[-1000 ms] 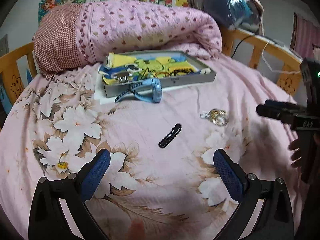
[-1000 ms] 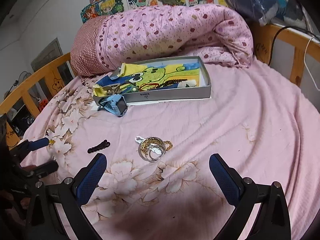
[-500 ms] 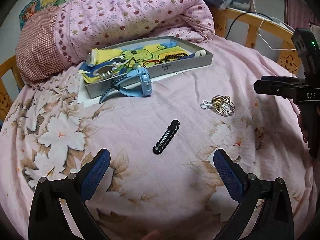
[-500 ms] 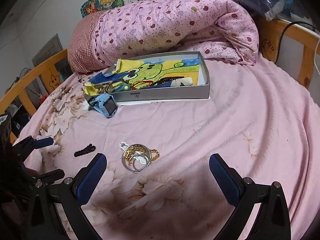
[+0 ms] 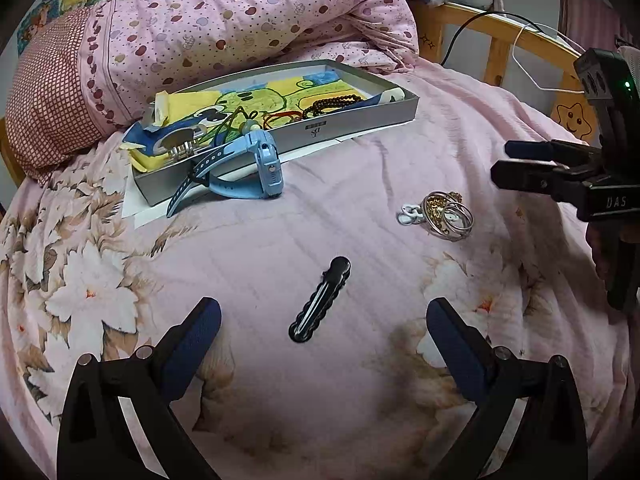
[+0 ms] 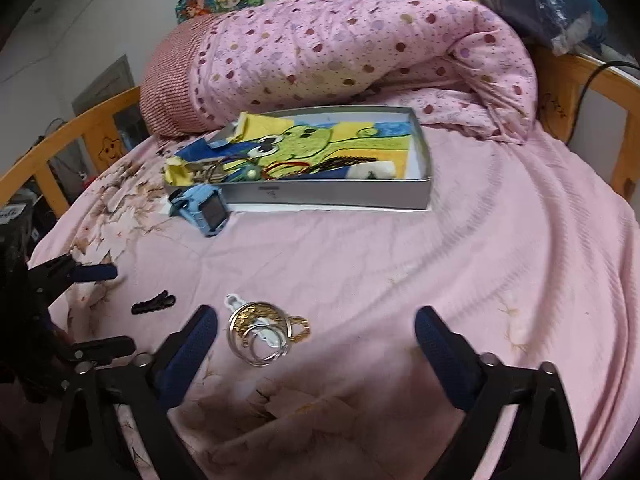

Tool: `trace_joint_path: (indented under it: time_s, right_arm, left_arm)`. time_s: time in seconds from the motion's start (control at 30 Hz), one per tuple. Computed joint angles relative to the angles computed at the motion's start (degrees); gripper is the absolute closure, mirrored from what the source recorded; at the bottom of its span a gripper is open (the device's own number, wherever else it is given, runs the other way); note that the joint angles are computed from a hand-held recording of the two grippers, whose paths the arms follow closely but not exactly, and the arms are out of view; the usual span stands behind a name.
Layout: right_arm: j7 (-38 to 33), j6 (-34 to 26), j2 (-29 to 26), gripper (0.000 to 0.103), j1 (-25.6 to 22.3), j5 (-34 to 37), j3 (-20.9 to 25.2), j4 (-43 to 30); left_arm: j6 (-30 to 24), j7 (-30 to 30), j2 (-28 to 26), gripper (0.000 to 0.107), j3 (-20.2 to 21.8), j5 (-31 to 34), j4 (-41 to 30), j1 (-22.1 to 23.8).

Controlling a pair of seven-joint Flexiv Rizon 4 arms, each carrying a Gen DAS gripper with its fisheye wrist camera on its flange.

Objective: Organize jewelry
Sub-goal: 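Grasp the gold and silver rings with the right tool while the left tool grasps the black hair clip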

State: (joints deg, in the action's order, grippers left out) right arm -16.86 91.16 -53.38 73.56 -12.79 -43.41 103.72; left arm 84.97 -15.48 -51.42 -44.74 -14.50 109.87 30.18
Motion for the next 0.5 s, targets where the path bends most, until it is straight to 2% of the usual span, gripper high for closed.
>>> trace_joint_path:
  time_s: [0.03,0.17,0.23,0.43,0.5]
  right_arm:
    - [-0.51,-0.04,0.13,0.026,-0.80,-0.32,0.97,-0.47]
    - [-2.35,0.78,0.17,0.041,-3.97,-1.41,4.76,-2.33]
    - [-3.32,0.88,0.05,0.052,-5.19,-1.87,6.22,-3.23]
    - [-4.93,-2.09,0.83,0.072,-10.11,-3.93,12.62,-5.66]
    - [-4.56,-3.89,1.32,0.075,-11.42,-5.40,14.46,-6.02]
  left_arm:
    - [-0.03,-0.07,-0.05,0.008,0.09,-0.01,-0.17,-0.20]
    - [-0.74,-0.03,0.00,0.015,1.03,-0.31,-0.97,-1.28]
    - [-1.14,0.14,-0.01,0.021,1.42,-0.60,-1.34,-1.78]
    - [-1.86,0.96,0.24,0.044,3.29,-1.57,-2.15,-3.85]
    - [-1.57,0.90,0.58,0.057,5.11,-1.64,-2.52,-5.53]
